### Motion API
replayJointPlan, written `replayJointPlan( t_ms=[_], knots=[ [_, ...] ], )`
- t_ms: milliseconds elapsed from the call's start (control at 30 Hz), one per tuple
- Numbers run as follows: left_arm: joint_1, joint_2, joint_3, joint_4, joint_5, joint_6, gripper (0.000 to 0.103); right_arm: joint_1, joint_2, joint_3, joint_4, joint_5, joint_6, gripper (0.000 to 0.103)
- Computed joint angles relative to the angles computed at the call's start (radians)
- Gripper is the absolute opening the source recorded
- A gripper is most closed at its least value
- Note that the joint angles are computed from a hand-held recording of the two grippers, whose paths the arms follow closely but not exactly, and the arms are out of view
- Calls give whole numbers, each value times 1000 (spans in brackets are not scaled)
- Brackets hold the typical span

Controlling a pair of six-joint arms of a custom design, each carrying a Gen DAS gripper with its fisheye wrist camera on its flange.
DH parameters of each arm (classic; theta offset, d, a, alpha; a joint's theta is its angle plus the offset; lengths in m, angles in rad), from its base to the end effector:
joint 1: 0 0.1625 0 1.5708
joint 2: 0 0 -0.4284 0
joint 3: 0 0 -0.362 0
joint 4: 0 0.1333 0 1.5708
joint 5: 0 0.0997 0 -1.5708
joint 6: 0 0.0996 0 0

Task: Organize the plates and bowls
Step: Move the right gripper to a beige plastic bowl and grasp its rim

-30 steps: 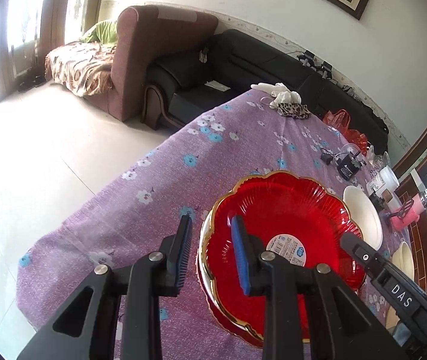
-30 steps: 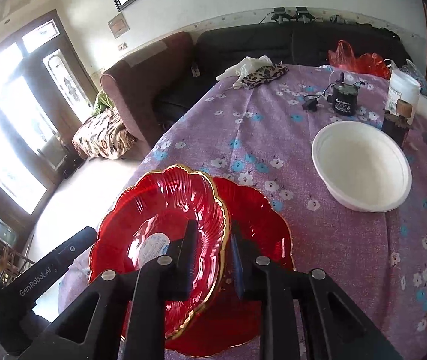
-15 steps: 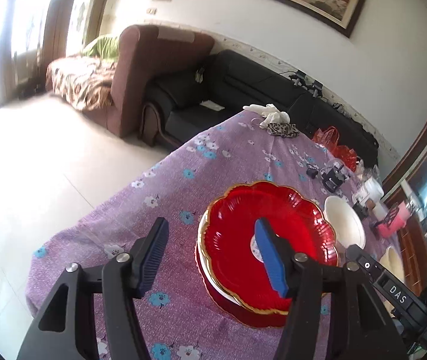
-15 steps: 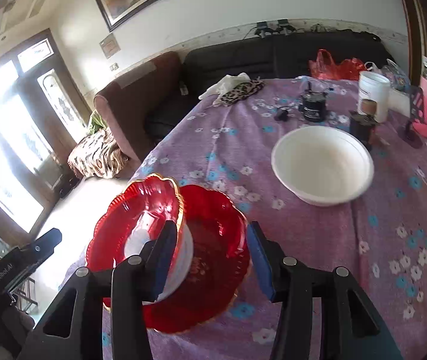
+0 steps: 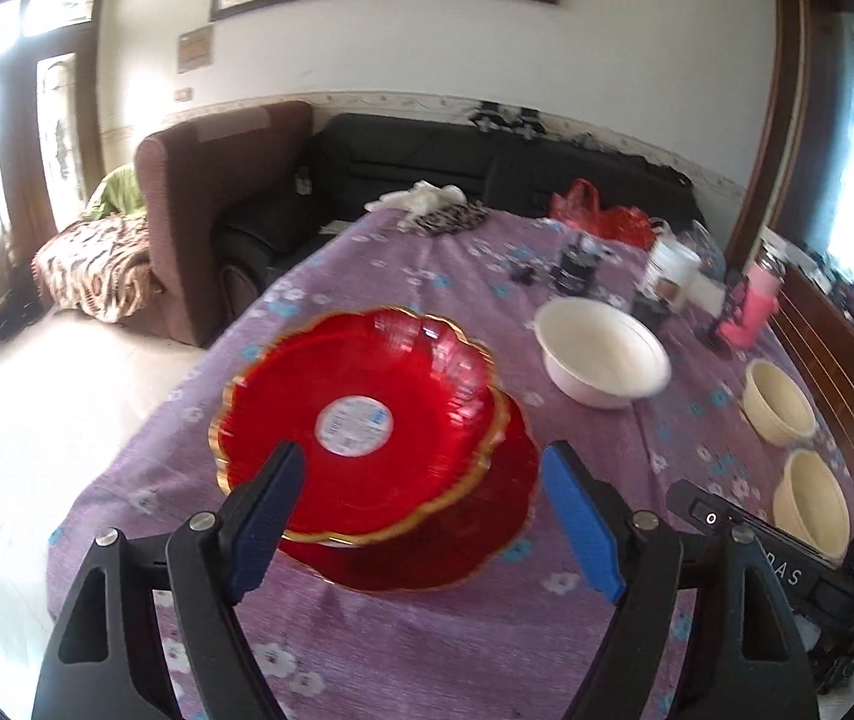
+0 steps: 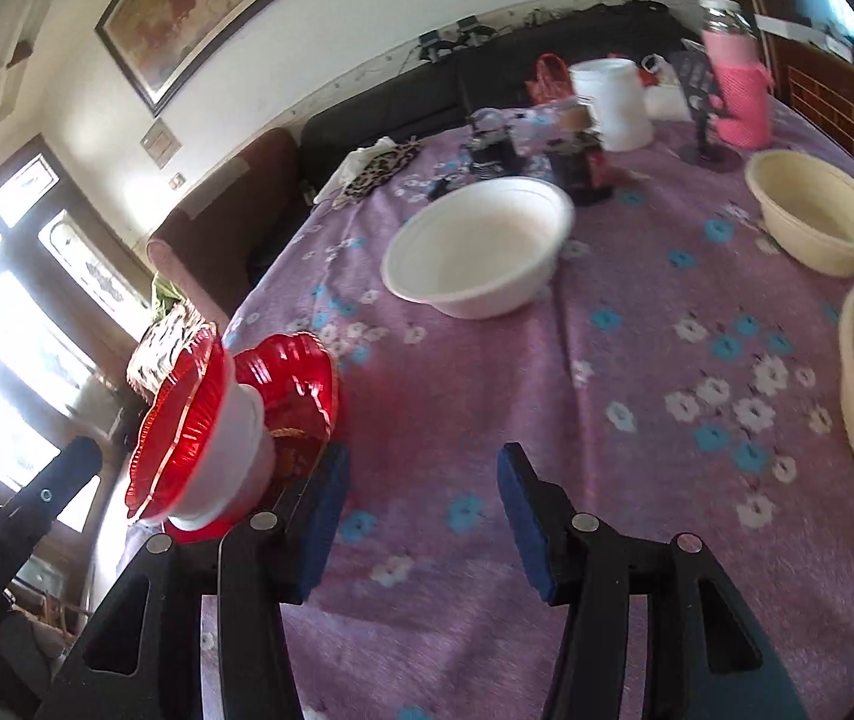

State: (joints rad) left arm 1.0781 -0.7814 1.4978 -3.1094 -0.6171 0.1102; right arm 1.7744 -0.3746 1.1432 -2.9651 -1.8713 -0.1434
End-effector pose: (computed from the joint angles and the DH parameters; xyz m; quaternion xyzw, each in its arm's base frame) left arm -0.1360 -0.7070 0.2603 0.0667 0.8322 -0.4285 0.3456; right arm 0.2625 -0.7580 0.0489 0.1170 -0.9346 0.3085 0.1332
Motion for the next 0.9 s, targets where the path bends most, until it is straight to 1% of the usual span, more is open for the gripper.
replayJointPlan(
  t_ms=[100, 233, 333, 367, 433, 533, 600, 633, 800, 900],
  knots=[
    [-10, 24, -13, 53, -14, -22, 80, -13, -39, 73, -42, 1, 5, 57],
    [-32, 62, -32, 95, -2, 6, 80, -31, -83, 144, -90, -4, 5, 58],
    [-61, 115, -57, 85, 69, 82, 81, -47, -111, 178, -120, -5, 14, 60],
    [-67, 126, -60, 78, 79, 101, 82, -53, -124, 193, -135, -6, 23, 61],
    [-79, 143, -61, 60, 82, 134, 85, -64, -142, 216, -159, 1, 33, 62],
    [-92, 166, -66, 41, 79, 178, 86, -71, -160, 241, -199, -7, 34, 64],
    [-103, 187, -72, 19, 86, 230, 86, -77, -175, 264, -238, -16, 33, 66],
    [-107, 190, -73, 30, 81, 239, 86, -80, -183, 275, -253, -19, 33, 67],
    [-119, 194, -82, 127, 58, 203, 86, -103, -236, 334, -331, -30, 37, 67],
    [-118, 203, -98, 165, 51, 190, 86, -117, -270, 365, -396, -63, 35, 67]
  ],
)
